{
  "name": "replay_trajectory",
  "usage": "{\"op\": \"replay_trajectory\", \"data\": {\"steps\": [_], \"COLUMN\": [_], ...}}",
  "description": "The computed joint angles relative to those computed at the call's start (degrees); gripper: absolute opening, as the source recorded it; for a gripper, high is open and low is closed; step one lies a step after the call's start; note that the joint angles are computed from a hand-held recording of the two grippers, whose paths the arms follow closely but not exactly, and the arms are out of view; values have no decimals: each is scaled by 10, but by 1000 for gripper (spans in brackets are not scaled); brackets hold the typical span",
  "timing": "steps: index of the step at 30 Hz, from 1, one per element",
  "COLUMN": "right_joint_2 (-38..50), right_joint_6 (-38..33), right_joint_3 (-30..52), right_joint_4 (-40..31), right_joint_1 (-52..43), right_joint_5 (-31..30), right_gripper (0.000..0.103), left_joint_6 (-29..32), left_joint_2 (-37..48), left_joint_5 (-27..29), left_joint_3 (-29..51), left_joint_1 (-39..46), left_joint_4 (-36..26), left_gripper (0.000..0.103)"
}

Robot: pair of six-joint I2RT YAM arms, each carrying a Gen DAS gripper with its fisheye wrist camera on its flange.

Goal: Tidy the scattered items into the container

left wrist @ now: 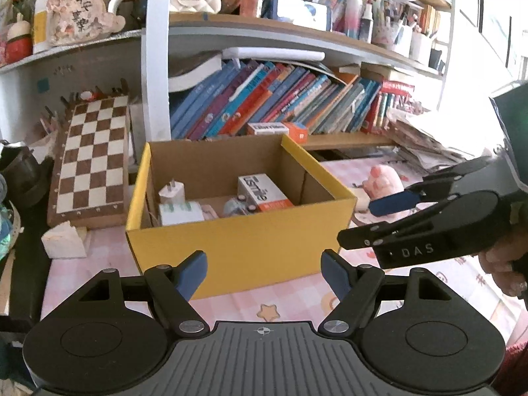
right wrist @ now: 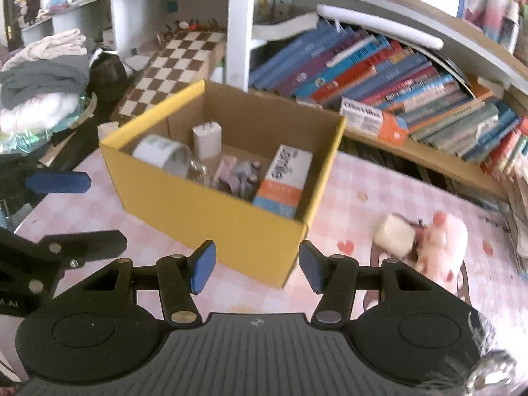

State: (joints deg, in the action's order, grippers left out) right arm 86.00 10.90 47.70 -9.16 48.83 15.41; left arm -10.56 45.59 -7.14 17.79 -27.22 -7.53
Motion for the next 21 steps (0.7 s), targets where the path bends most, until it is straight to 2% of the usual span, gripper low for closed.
{"op": "replay_trajectory", "data": {"steps": [9,21], "right_joint_2": [-22,-37], "right_joint_6": [62,118], "right_joint_3": [-65,-93], "right_joint_4": [9,-11], "right_joint_1": [28,62], "right_joint_5": [36,68], "right_gripper": [55,57], "left_joint_6": [-33,-63], "left_joint_2": [5,25], "left_joint_5": [-20,-19], "left_joint_3": [-9,-18], "left_joint_1": [-51,-67], "left_joint_4": [-16,-21], "left_gripper": [78,78]}}
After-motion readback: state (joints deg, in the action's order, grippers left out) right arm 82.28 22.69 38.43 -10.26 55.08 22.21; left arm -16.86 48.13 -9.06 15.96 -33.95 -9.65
